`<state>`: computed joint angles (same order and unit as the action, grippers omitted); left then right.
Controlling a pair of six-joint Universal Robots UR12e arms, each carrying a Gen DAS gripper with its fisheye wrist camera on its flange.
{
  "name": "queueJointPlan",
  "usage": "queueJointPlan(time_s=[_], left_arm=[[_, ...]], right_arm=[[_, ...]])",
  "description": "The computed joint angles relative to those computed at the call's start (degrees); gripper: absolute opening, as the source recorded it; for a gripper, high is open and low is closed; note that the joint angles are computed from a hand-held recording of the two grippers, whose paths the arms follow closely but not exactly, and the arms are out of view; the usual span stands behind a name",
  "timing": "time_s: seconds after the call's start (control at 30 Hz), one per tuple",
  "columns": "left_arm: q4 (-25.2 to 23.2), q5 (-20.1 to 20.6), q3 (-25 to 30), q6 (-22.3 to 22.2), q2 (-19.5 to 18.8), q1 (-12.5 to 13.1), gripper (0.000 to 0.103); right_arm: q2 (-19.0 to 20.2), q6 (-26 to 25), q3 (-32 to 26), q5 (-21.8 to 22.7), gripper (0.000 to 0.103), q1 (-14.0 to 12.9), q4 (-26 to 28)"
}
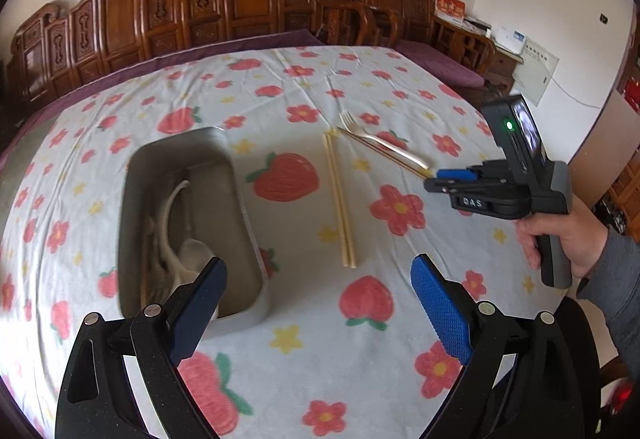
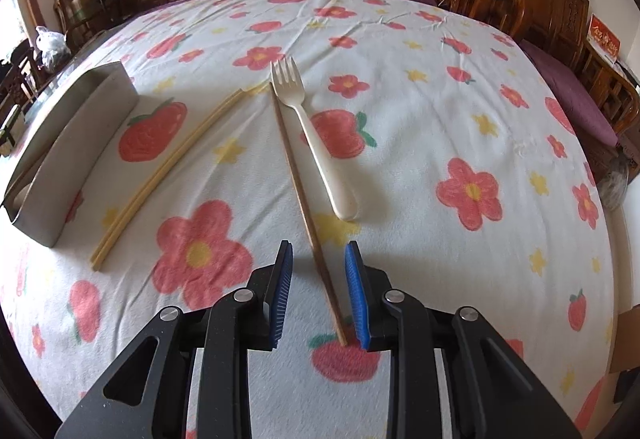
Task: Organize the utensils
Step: 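Grasp another brown chopstick with the right tool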
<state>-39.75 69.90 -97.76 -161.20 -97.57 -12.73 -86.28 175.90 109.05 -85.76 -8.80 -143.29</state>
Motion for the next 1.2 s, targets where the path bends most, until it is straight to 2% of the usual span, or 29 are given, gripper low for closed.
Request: queueJointPlan(time_s=[0.07, 0.1, 0.2, 0.27, 0.43, 0.6, 0.67, 0.77, 1.0, 1.2], left_arm=[[-0.4, 0.5, 0.3, 0.2, -0.3, -0.6, 0.085], [-1.0, 0.6, 0.7, 0.3, -0.6, -0.8, 0.084], [-2.2, 1.0, 1.7, 0.3, -1.3, -1.4, 0.079], [-3.3, 1.9, 2.7, 0.6, -2.1, -1.9, 0.072], [-7.1, 3.4, 5.8, 1.1, -4.4, -2.9, 0.061], [-11.3, 7.2, 9.5, 3.0, -7.1, -4.7, 0.05], [-13.0, 8.4, 10.9, 3.8, -8.2, -5.2, 0.041], [-15.4, 11.3, 13.2, 4.5, -10.0, -6.3, 0.038], [-18.3, 16.4, 16.4, 4.6, -12.7, -7.8, 0.033], [-19.3, 17.6, 17.3, 4.0, -13.7, -8.0, 0.031]], right_arm=[[0.1, -0.2, -0.1, -0.5, 0.02, 0.1, 0.0], [-0.1, -0.8, 0.0, -0.6, 0.008, 0.2, 0.0], [-0.9, -1.6, 0.7, 0.1, 0.006, 0.1, 0.5], [-1.6, -1.9, 1.0, 0.4, 0.005, 0.2, 1.7], [-3.1, -3.5, 2.4, 1.2, 0.006, 0.1, 2.3], [-4.4, -4.4, 4.7, 3.3, 0.006, -0.7, -0.4], [-4.7, -4.7, 5.5, 4.1, 0.006, -1.0, -2.2], [-4.5, -5.4, 4.8, 4.7, 0.006, -1.2, -0.4], [-4.6, -5.7, 5.1, 4.9, 0.006, -1.3, -1.1], [-4.6, -5.7, 5.2, 5.0, 0.006, -1.4, -1.3]])
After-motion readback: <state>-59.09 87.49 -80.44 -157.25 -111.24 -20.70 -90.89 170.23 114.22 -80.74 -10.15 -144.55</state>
